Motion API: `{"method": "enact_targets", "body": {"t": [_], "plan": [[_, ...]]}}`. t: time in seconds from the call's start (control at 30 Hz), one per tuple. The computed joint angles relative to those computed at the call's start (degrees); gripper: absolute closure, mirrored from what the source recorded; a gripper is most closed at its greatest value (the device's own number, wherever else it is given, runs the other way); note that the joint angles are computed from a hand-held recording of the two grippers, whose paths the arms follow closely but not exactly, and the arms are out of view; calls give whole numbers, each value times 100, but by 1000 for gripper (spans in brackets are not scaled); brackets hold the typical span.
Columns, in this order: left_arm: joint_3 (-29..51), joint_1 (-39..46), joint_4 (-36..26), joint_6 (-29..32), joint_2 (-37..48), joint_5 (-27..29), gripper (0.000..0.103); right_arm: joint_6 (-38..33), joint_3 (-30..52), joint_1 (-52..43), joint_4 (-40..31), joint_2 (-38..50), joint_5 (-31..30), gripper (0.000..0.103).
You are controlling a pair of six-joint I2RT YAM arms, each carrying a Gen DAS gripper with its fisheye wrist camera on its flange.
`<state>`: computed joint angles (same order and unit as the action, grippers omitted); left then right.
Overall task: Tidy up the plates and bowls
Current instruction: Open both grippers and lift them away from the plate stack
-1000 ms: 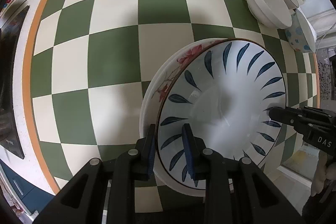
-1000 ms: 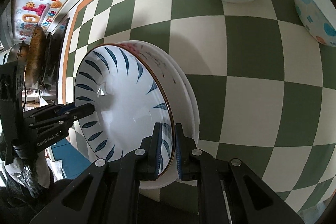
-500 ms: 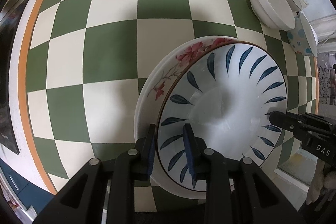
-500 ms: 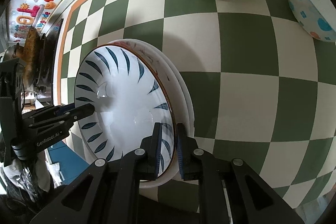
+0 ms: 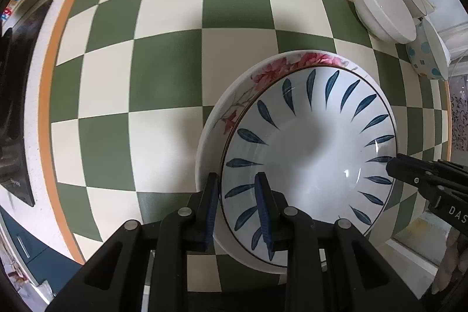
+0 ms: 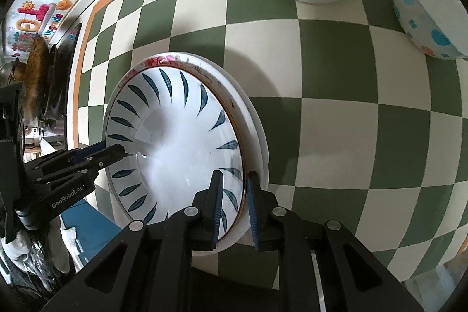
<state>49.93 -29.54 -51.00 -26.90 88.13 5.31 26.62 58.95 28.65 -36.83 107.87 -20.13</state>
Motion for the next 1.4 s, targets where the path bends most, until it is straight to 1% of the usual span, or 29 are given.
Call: {"method": "enact_targets", "body": {"t": [0.1, 0.23, 0.27, 0.3, 0.33, 0.43, 0.5, 0.53, 0.6, 0.67, 0.73, 0.77, 0.8, 0.83, 0.87, 0.9, 0.97, 1.07, 1.17, 1.3, 1.4], "plan": [[-85, -107, -115, -239, -318, -133, 80, 41, -89, 6, 38, -241, 61, 83], [-118, -393, -452, -657, -883, -445, 80, 42, 6, 257, -206, -608, 503, 83], [-159, -563, -564, -869, -1080, -528, 80, 52, 20, 311, -270, -704, 557, 80], [-177, -683, -661, -1014, -1245, -607, 80, 71, 25, 396, -338, -832, 626, 75], [-166, -798, -795, -1146, -1440, -674, 80, 130, 17, 491, -415, -991, 712, 73], [78, -929, -1215, -1262, -1844, -761, 80, 334, -46, 740, -656, -1488, 912, 66], [316, -1069, -1521, -1356, -2016, -853, 79, 493, -82, 899, -841, -1826, 1038, 58], [460, -1061, -1615, -1330, -2010, -890, 78, 566, -107, 980, -938, -1986, 1110, 55], [679, -1273, -1839, -1523, -2108, -1036, 70, 792, -120, 1176, -1150, -2336, 1307, 47], [839, -1563, -2082, -1752, -2265, -1219, 69, 1045, -76, 1439, -1406, -2667, 1558, 41], [966, -1700, -2224, -1845, -2346, -1265, 66, 1283, -2, 1658, -1616, -2911, 1741, 37], [1051, -1808, -2392, -1897, -2442, -1320, 57, 1442, 46, 1784, -1713, -3016, 1832, 33], [1130, -1889, -2507, -1936, -2489, -1360, 35, 1611, 91, 1912, -1814, -3136, 1921, 27], [1195, -2003, -2628, -1969, -2572, -1422, 25, 1718, 128, 2005, -1884, -3229, 1987, 24], [1229, -2092, -2702, -2015, -2645, -1474, 18, 1900, 182, 2172, -1974, -3353, 2113, 19], [1268, -2208, -2799, -2090, -2747, -1521, 18, 2020, 244, 2290, -2051, -3390, 2208, 15], [1332, -2416, -2969, -2219, -2932, -1575, 18, 2350, 411, 2638, -2307, -3484, 2501, 12], [1361, -2707, -3151, -2431, -3191, -1562, 13, 2884, 583, 3137, -2575, -3544, 2797, 10], [1421, -3069, -3340, -2672, -3337, -1624, 13, 3314, 667, 3508, -2743, -3598, 2957, 9], [1508, -3432, -3455, -2935, -3397, -1694, 13, 3780, 607, 3761, -2839, -3788, 3089, 8], [1573, -3465, -3412, -2950, -3329, -1744, 12, 3873, 493, 3715, -2865, -3991, 3140, 8]]}}
